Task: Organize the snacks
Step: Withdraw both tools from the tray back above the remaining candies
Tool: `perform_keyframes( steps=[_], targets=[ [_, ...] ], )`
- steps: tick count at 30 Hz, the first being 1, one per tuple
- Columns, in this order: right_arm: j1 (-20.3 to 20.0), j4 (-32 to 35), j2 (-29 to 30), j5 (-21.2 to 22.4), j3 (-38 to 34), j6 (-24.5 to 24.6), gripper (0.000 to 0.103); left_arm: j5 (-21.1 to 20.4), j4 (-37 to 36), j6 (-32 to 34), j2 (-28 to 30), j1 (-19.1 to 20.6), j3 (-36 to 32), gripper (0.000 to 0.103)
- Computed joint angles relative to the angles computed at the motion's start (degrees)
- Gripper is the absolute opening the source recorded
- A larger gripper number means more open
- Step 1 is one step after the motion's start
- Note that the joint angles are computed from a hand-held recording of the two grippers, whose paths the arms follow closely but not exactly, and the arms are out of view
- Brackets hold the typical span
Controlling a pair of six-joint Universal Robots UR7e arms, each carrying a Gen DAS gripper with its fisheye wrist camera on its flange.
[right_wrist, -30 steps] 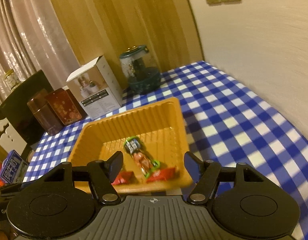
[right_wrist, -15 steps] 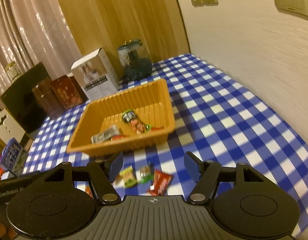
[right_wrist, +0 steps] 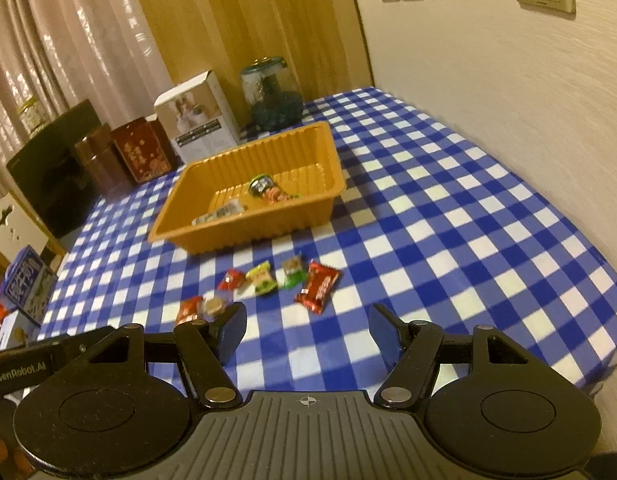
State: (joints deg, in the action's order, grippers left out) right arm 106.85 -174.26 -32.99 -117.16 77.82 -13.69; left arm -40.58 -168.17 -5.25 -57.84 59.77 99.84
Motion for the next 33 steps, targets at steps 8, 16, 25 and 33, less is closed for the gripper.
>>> perform_keyframes(
  steps=[8, 16, 25, 33],
  targets=[
    [0.29, -0.57, -1.61, -0.73, 3.18, 0.89, 0.067, 1.87, 1.46, -2.30, -1.67, -0.60, 2.06, 0.088],
    [0.23, -0.39, -2.16, -0.80, 3.87, 1.09, 0.067, 2.48, 2.32, -3.15, -2.23, -0.93, 2.53, 0.088],
    [0.00, -0.17, -1.68, -1.24, 3.50, 1.90, 0.067, 2.33, 2.83, -3.62, -2.00, -0.71, 2.22, 0.088],
    [-0.85, 0.21, 0.63, -1.67, 0.58, 2.31, 0.067, 2.09, 3.69, -4.07, -0.52, 0.38, 0.52, 0.088]
  ],
)
